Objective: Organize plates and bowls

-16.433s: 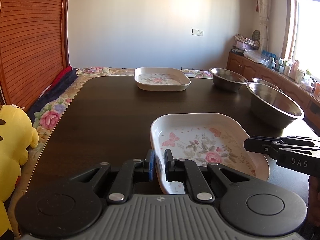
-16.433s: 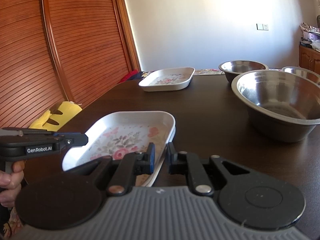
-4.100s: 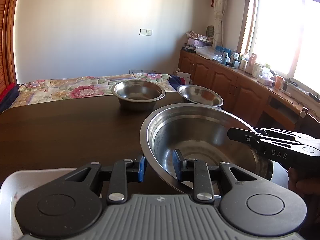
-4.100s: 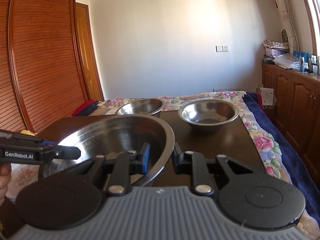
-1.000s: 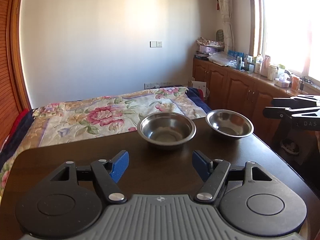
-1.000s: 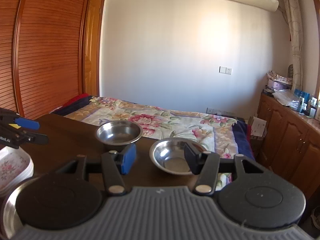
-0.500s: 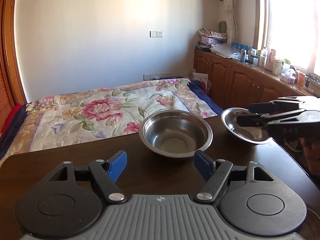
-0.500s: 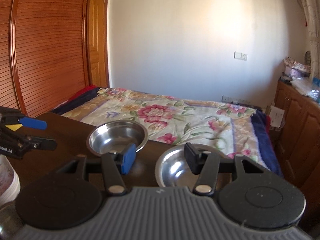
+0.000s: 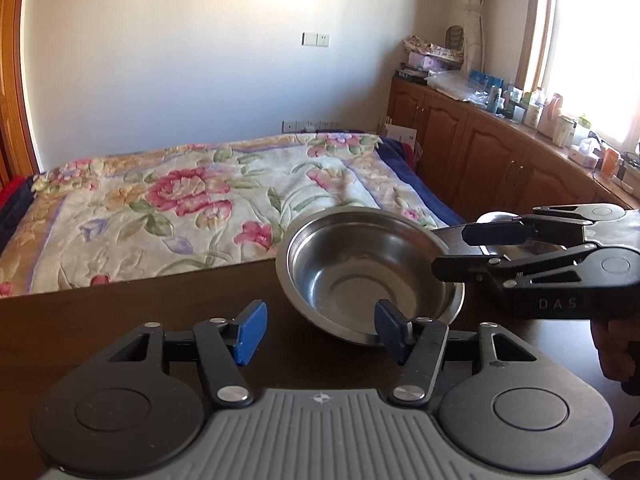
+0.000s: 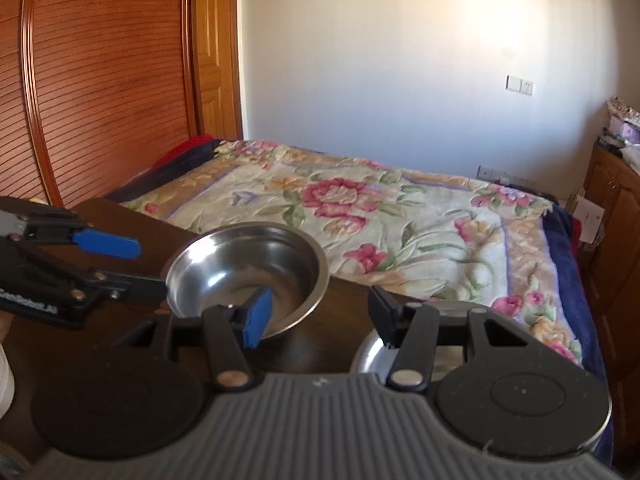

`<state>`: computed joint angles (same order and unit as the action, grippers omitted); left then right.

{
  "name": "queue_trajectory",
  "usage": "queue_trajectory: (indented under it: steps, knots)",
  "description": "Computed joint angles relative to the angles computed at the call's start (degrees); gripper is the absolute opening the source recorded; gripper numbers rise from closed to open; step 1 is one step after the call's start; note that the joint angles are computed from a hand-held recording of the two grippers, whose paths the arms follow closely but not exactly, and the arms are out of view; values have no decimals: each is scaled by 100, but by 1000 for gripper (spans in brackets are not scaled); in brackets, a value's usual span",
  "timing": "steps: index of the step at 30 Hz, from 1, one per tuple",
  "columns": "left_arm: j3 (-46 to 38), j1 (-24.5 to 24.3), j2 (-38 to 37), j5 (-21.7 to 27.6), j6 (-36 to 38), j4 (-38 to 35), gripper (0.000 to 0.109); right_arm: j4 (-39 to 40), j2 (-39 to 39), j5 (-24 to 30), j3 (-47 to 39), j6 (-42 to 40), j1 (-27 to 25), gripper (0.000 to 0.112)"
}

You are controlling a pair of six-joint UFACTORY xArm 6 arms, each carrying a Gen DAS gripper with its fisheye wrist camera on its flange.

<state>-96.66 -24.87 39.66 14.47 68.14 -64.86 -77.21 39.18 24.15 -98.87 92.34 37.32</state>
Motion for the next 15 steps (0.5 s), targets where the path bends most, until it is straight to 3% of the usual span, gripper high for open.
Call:
queue_trajectory:
  steps: [10,15]
  knots:
    - [-273,62,197,239,-421,252,60,920,376,-90,-426,-935,-3,54]
    - [-431,90,331,372,-873,618,48,1145,479,-178,-549,-1145,5,50]
